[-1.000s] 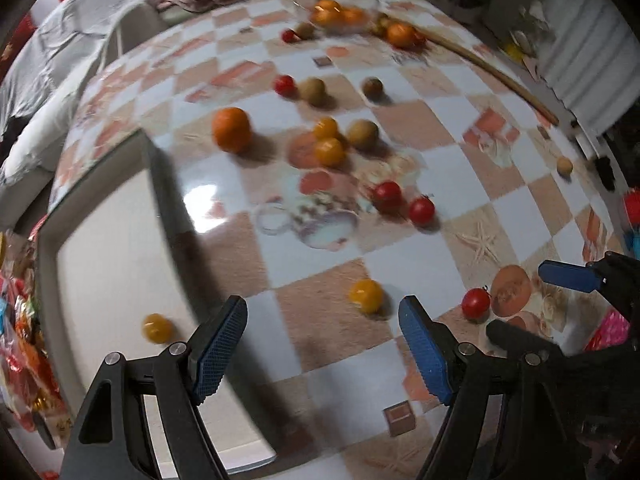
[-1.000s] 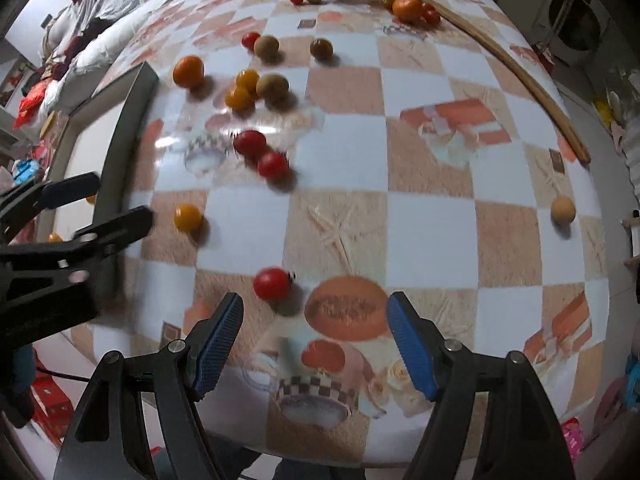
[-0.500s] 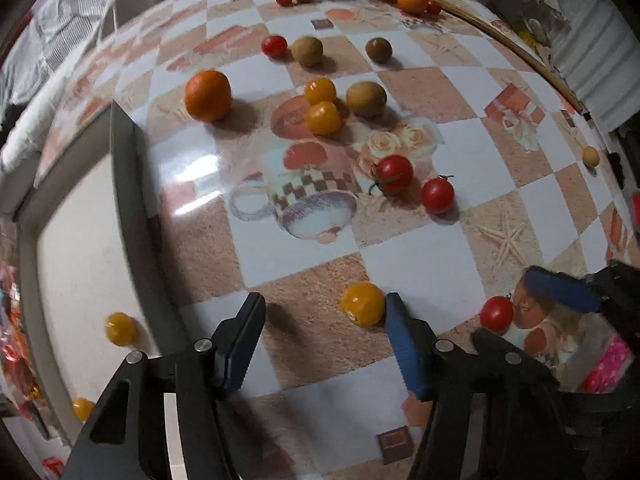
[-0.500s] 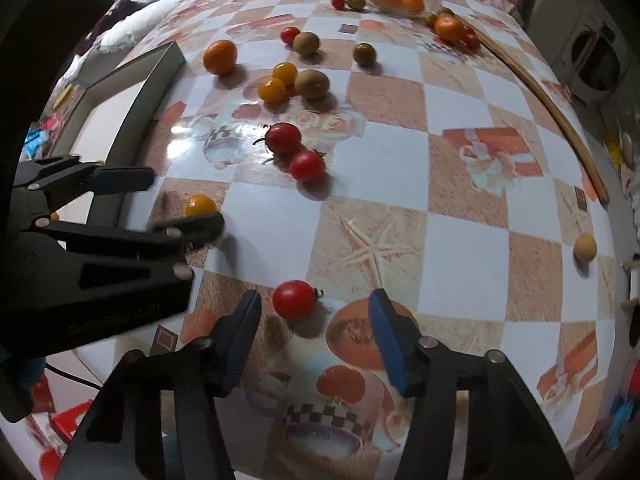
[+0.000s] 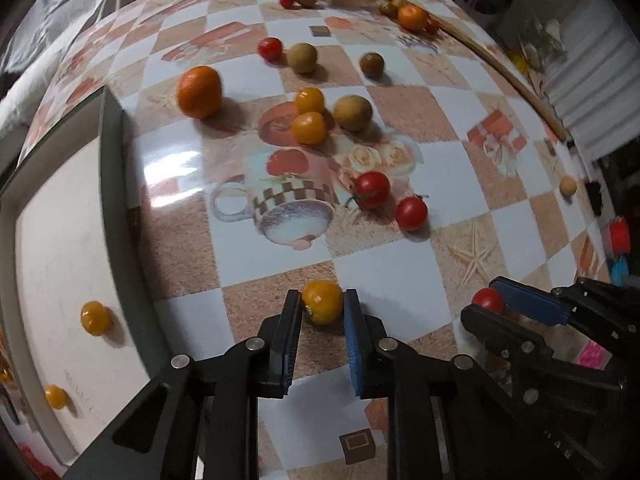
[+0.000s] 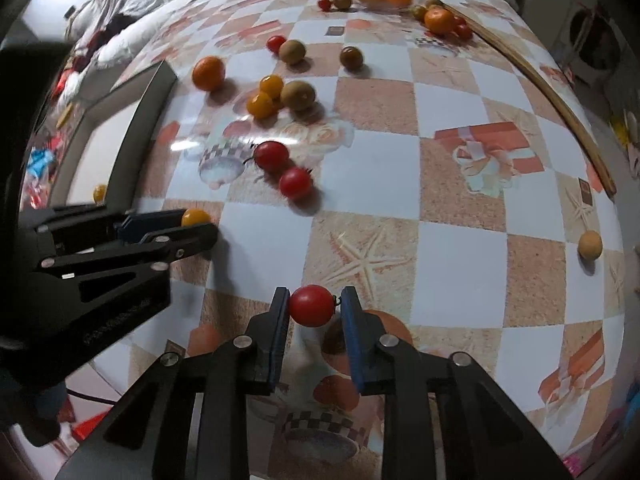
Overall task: Organize fruits
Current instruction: 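Carry the held tomatoes over the white tray with both tools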
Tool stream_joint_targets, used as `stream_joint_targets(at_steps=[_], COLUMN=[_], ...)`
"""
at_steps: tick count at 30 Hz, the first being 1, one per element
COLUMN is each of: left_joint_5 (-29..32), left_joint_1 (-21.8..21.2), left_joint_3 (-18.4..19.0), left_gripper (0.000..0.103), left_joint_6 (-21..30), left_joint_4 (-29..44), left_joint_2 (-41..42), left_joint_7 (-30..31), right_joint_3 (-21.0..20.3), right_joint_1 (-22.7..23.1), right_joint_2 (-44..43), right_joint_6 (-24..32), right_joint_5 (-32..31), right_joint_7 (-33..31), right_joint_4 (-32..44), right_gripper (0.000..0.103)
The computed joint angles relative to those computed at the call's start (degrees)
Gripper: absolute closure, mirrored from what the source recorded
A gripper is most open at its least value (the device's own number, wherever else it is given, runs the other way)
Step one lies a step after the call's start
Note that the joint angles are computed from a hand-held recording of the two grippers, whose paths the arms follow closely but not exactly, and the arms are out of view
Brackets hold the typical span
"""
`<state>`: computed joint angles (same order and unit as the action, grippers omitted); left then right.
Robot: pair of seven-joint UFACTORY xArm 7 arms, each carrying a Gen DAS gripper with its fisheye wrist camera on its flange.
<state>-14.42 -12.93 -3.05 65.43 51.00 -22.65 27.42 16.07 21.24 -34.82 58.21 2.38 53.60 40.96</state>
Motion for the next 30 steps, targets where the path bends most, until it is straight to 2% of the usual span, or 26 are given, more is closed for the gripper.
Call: stream_joint_targets(at_steps=[6, 12, 30], left_joint_5=[-0.9, -1.8, 0.0], left_joint_1=[1.1, 2.4, 8.6], left_joint_3=[1.4, 2.2, 5.6], left_gripper=[0.081, 0.081, 0.081], left_joint_6=[0.7, 0.4, -1.9], left_joint_4=[1.9, 4.2, 7.8], left_joint_2=[-0.4, 0.4, 2.3], left_joint_7=[0.2, 0.1, -0.6], right_joint_3=[-1.3, -1.3, -1.2], right_joint_1=[-0.8, -1.4, -0.9], right_joint_2=[-1.1, 1.4, 15.8], right_joint_6=[0.2, -0.3, -4.7], right_joint_5=[0.8, 0.4, -2.6], right_joint_7=[-0.3, -1.3, -6.5], right_joint_4=[0.1, 2.8, 15.7], right_gripper=[0.075, 0.075, 0.075])
